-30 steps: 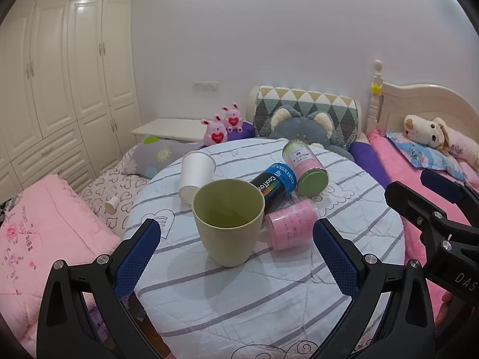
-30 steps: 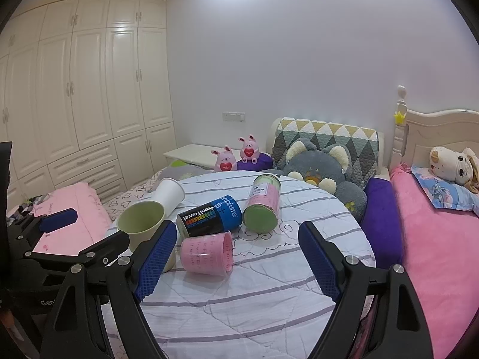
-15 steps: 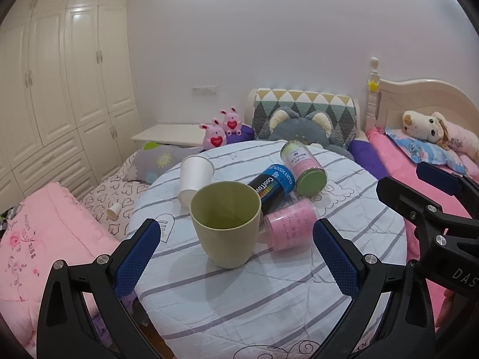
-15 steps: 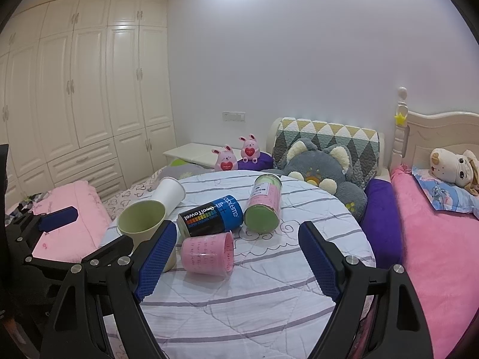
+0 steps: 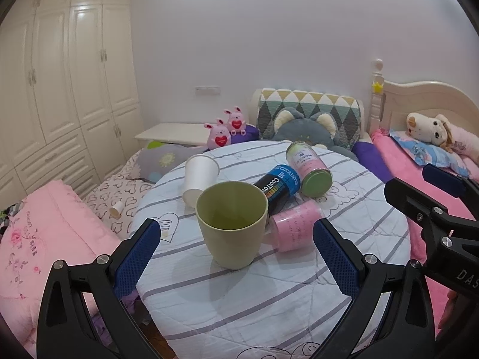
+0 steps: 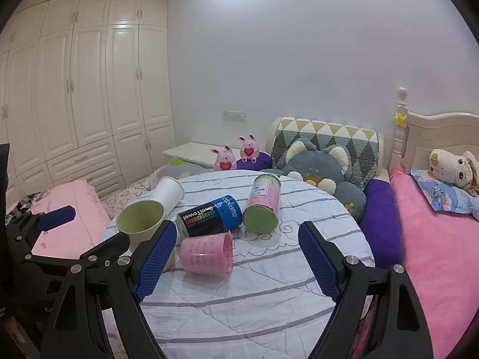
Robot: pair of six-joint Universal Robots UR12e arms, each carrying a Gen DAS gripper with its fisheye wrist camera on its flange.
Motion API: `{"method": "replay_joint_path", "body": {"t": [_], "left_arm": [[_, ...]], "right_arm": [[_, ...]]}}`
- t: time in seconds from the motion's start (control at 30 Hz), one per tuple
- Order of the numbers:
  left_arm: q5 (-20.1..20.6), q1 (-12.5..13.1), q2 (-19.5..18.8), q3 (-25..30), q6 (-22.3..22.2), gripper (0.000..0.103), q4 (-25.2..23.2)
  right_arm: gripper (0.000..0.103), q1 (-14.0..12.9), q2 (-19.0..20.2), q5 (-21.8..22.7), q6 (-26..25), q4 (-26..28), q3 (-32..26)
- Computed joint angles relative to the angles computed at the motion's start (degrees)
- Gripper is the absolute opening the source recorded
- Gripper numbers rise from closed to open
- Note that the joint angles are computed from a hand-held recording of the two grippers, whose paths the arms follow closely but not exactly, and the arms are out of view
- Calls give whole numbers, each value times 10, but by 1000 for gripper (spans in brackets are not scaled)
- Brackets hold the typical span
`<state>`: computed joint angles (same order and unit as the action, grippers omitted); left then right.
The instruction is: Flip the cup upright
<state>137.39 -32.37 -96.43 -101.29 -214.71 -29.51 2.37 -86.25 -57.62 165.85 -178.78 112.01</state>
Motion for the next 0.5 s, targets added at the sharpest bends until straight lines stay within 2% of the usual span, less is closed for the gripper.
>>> {"method": "replay_joint_path", "body": {"t": [0.5], "left_arm": [[17,1,-3,0,1,103,2]], "right_arm": [[85,1,0,0,-4,7,-2]]}}
